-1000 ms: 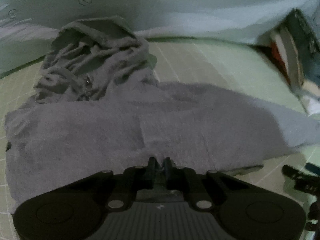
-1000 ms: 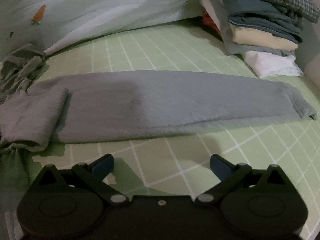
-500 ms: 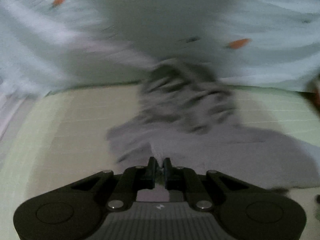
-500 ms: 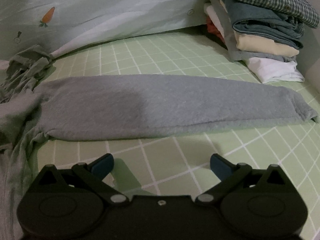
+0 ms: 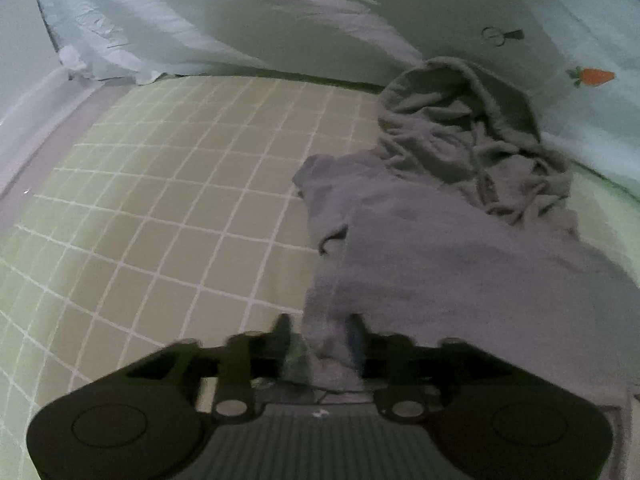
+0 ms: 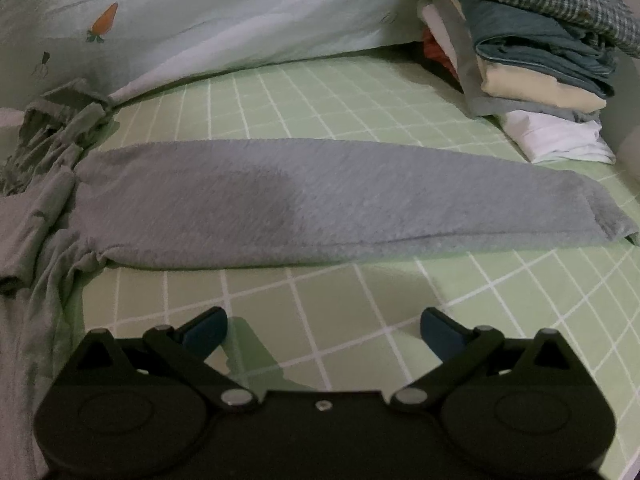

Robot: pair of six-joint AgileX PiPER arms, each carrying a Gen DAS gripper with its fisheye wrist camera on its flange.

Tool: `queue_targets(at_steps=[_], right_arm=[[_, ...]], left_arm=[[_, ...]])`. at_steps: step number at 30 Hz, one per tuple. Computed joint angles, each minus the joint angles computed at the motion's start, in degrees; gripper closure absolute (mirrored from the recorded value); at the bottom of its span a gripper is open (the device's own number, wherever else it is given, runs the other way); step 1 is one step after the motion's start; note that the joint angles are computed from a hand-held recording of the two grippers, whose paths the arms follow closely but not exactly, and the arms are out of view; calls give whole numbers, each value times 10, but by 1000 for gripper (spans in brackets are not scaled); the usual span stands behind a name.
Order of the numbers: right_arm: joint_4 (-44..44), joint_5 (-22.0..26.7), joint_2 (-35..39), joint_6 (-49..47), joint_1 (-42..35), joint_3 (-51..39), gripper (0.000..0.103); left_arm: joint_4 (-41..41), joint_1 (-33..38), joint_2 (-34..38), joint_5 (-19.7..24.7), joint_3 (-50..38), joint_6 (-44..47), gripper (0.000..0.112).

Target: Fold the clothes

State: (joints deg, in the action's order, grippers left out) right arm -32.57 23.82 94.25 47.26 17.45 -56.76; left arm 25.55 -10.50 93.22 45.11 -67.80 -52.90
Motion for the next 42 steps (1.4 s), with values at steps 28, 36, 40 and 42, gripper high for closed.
queue_targets(at_steps=[28,36,40,42], right_arm=[[-31,11,166,-17,-319,-214,0],[-16,15,188,5,-343,-231,0],[-5,-13,171,-8,-346,-208,26],[73,-42,157,-92,-357,-194,61]], left_arm=[[33,-62,56,134,-152,-48,27],[43,-82,77,148,-181,-51,27],[50,-93,56,153,-155,-86,27],[51,-98,43,157,-140,-102,27]])
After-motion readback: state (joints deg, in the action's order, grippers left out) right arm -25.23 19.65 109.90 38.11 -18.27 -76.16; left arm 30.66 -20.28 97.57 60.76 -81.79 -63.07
